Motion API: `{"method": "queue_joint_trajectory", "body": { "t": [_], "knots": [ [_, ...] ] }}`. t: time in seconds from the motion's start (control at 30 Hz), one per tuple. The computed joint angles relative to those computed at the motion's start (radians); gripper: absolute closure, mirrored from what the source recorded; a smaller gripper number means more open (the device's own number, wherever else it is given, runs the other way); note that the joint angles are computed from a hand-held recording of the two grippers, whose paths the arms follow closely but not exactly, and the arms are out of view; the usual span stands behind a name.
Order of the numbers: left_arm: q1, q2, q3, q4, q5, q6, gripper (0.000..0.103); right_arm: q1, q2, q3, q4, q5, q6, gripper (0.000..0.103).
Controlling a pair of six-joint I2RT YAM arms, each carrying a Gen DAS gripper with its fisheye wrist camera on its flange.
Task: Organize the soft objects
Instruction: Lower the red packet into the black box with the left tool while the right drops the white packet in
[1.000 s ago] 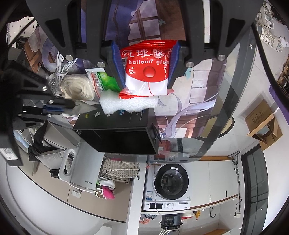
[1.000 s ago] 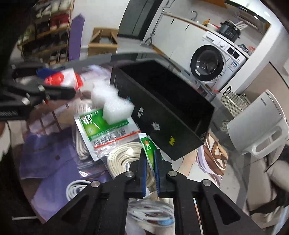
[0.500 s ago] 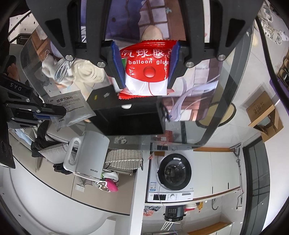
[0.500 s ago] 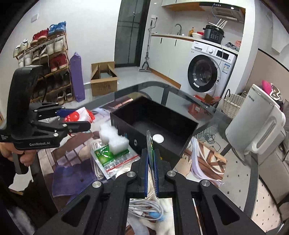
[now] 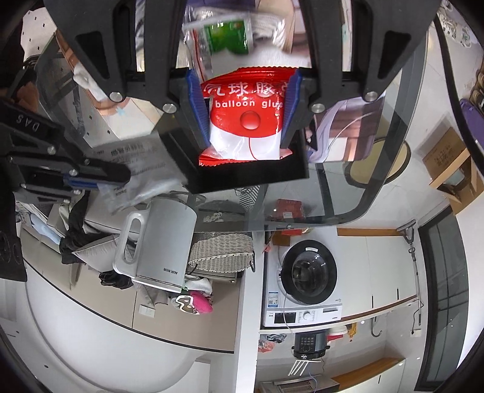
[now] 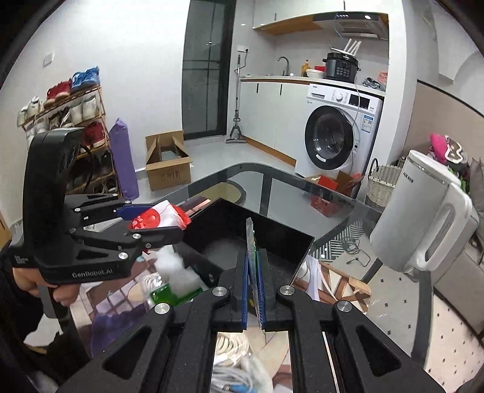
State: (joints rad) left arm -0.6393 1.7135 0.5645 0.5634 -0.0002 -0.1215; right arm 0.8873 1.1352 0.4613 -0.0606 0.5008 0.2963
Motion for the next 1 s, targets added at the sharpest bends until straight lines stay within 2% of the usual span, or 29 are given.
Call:
{"method": "queue_joint_trajectory", "body": {
  "t": [0.17,0.37,1.0],
  "knots": [
    [0.011,0.069,0.07,-0.008,0.009,0.007,0.06,-0.042,0.058,0.0,0.092,-0.037,-0.021,0.098],
    [0.02,0.138,0.138,-0.025,0.013,0.011,0.06,-0.076,0.113,0.028,0.138,-0.057,-0.05,0.098],
    [0.022,0.236,0.235,-0.077,0.009,0.033,0.059,-0.163,0.232,0.086,0.211,-0.124,-0.085,0.096]
  ]
}}
